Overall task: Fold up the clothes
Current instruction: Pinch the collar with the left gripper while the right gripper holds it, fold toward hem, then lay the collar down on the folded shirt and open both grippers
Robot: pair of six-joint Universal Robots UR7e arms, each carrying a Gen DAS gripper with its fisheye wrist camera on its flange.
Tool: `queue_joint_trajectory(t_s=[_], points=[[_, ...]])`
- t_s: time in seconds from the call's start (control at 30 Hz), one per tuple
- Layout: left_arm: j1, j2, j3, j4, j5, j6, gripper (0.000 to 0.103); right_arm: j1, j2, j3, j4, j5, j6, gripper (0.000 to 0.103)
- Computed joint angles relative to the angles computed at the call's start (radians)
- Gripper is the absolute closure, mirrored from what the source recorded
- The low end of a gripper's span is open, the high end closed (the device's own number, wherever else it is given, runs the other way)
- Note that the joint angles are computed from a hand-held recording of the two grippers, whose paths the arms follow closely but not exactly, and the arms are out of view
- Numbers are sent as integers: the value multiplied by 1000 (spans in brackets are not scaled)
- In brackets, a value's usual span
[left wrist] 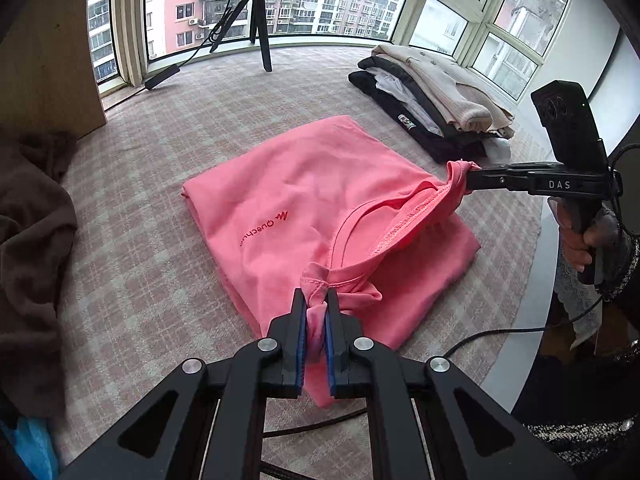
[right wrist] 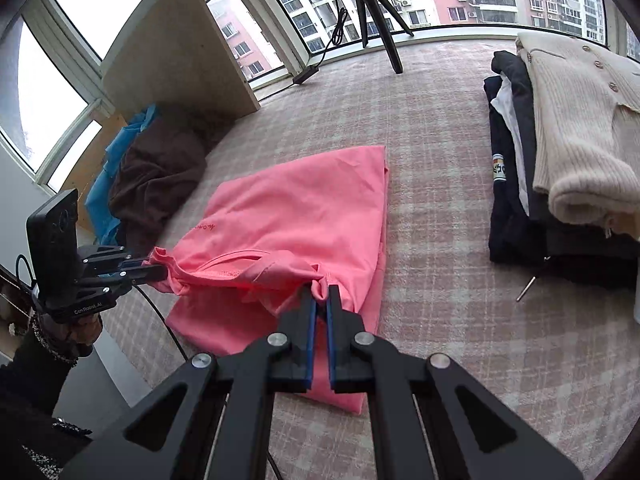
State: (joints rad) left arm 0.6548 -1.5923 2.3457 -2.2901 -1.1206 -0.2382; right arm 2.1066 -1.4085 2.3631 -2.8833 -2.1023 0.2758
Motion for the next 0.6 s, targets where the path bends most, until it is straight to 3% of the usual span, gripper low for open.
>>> queue_joint_trajectory(t_s=[0.2, 0.3, 0.47, 0.6], points=[[-33, -10, 37, 18, 19, 11, 96, 23, 14, 15, 24, -47, 5, 98], [-26, -9, 5, 29, 38, 30, 96, 35, 4, 3, 29, -36, 12, 98], [0, 11, -63, -41, 89, 83, 96, 79, 51, -128, 31, -67, -88, 99], [-2, 9, -46, -114, 88, 82, 96, 104, 106, -247, 37, -76, -177, 99]])
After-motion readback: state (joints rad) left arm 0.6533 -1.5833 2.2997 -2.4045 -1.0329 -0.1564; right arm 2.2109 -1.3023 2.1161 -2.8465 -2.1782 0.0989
